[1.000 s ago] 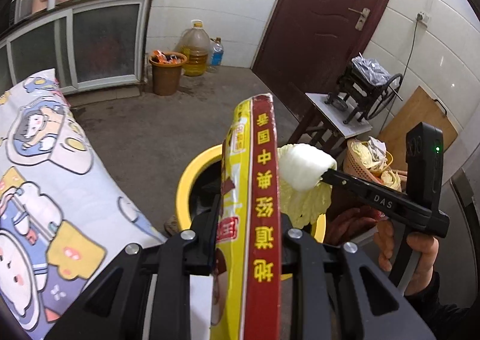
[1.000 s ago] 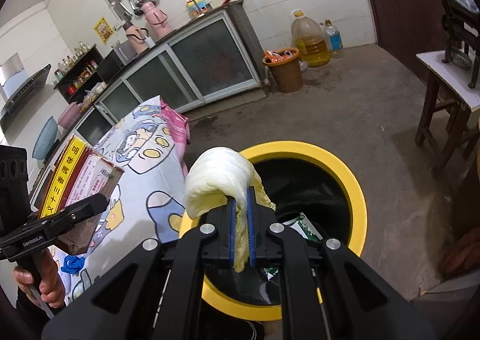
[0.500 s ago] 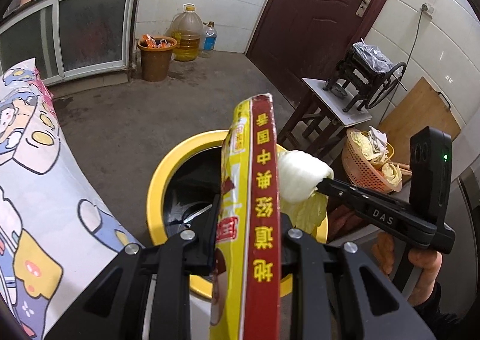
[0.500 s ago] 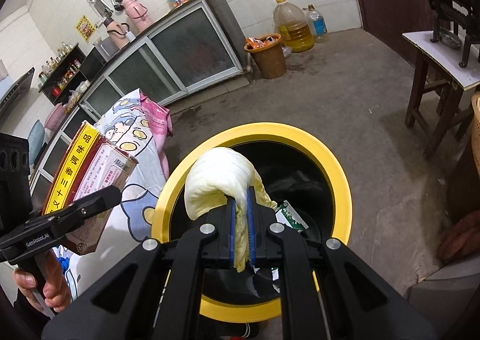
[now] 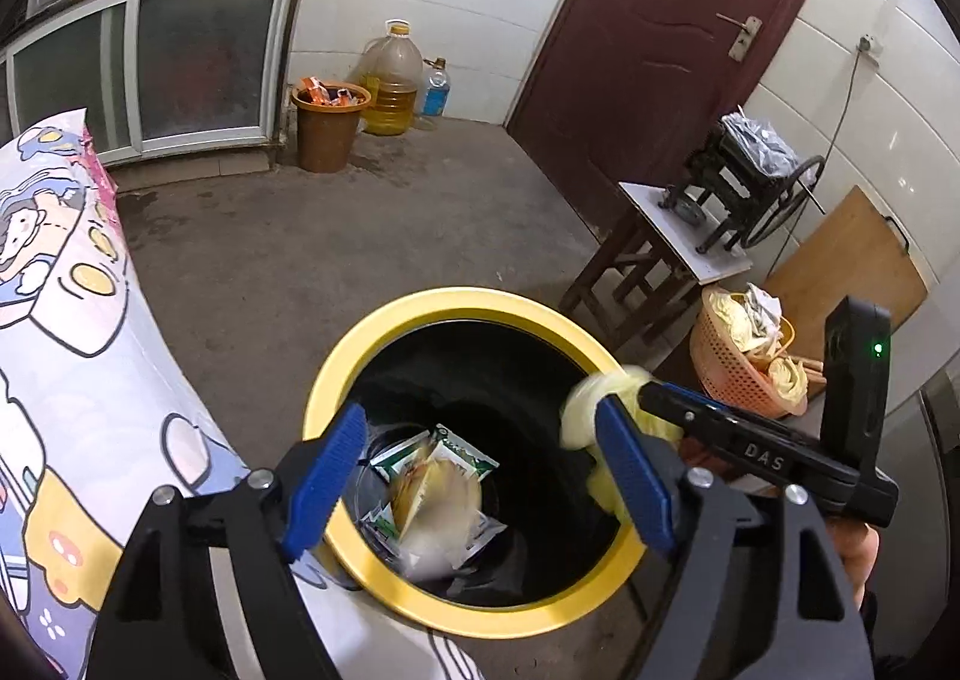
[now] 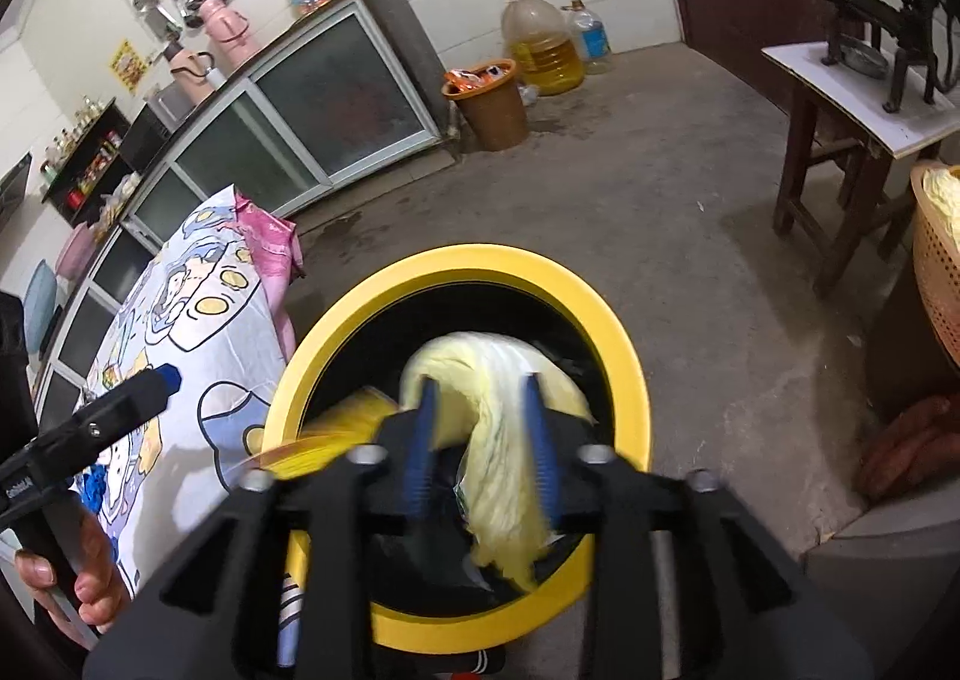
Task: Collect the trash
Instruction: 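Return both tools to the table toward the mesh bag and blue gloves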
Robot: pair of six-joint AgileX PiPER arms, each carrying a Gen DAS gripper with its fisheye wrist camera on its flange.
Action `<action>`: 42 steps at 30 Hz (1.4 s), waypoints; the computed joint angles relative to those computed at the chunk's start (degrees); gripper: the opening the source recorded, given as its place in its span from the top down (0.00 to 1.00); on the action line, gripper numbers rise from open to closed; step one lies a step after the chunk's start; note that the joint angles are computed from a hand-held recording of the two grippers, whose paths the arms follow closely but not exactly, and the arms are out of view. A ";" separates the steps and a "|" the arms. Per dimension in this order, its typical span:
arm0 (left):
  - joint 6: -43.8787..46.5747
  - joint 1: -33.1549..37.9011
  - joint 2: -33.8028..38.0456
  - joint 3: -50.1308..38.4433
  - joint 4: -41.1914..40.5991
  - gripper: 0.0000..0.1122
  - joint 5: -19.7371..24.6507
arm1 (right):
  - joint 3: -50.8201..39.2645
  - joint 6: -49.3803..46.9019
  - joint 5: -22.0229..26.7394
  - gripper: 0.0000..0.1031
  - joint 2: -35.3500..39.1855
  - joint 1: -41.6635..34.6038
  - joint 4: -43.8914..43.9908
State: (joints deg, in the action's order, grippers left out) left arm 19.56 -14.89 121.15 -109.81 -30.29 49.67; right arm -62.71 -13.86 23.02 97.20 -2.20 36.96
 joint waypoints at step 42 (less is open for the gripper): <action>47.10 64.99 -46.70 58.35 -12.46 0.28 6.44 | -36.38 -32.97 18.82 0.52 19.07 40.93 9.71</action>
